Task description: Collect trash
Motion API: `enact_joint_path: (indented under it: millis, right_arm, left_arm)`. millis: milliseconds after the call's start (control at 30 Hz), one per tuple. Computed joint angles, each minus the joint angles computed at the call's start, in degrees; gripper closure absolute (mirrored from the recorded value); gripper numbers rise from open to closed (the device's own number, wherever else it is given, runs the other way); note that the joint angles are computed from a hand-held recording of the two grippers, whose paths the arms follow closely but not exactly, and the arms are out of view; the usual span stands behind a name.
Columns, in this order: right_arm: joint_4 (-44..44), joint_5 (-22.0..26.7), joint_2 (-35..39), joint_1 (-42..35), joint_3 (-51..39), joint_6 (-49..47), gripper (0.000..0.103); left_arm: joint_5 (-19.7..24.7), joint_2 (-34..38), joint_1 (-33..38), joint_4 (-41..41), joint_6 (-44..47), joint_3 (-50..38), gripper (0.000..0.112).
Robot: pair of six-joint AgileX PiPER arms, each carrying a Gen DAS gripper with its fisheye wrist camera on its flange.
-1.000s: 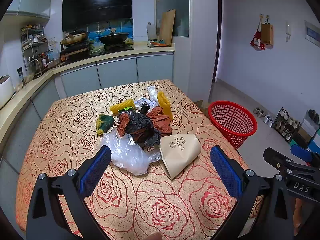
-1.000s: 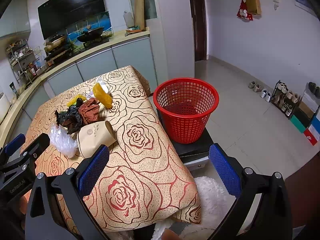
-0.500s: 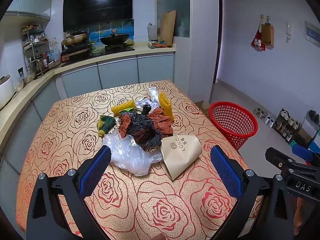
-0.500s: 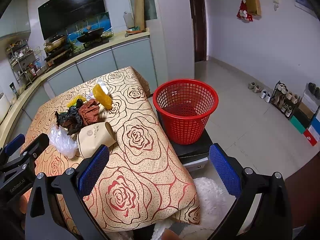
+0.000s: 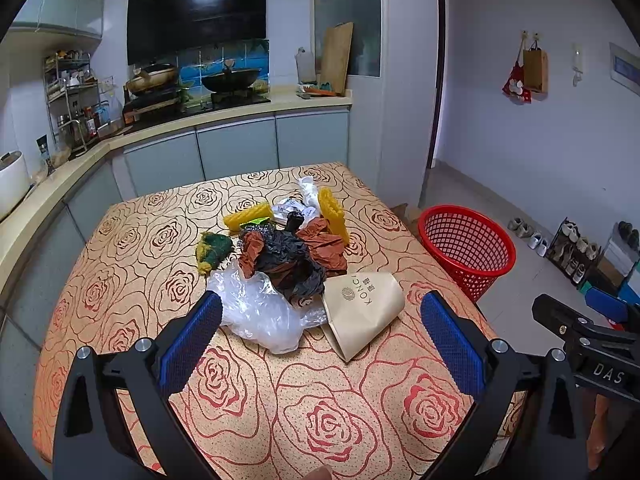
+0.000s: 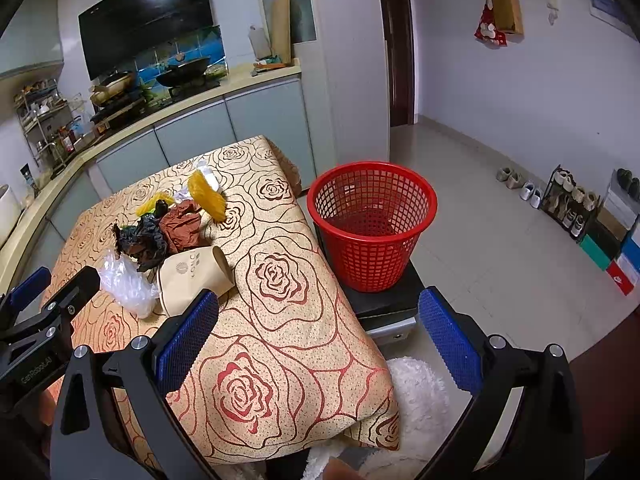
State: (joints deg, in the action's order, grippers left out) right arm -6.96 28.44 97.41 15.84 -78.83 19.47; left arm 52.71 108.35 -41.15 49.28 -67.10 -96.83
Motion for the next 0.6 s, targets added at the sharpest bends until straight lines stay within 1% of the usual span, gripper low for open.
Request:
enact_joint_path:
  millis: [400, 600]
  right_arm:
    - [-0.75, 0.55, 0.09, 0.11, -0.65, 0.62, 0.005]
    - [-2.01, 0.22, 1.29, 0.37, -1.51, 1.56, 0.005]
  left_arm:
    - [-0.09, -0.25, 0.41, -0.09, -0.06, 0.34, 0.016]
    - [-0.20, -0.20, 0.58, 0.06, -0.13, 0.42, 0.016]
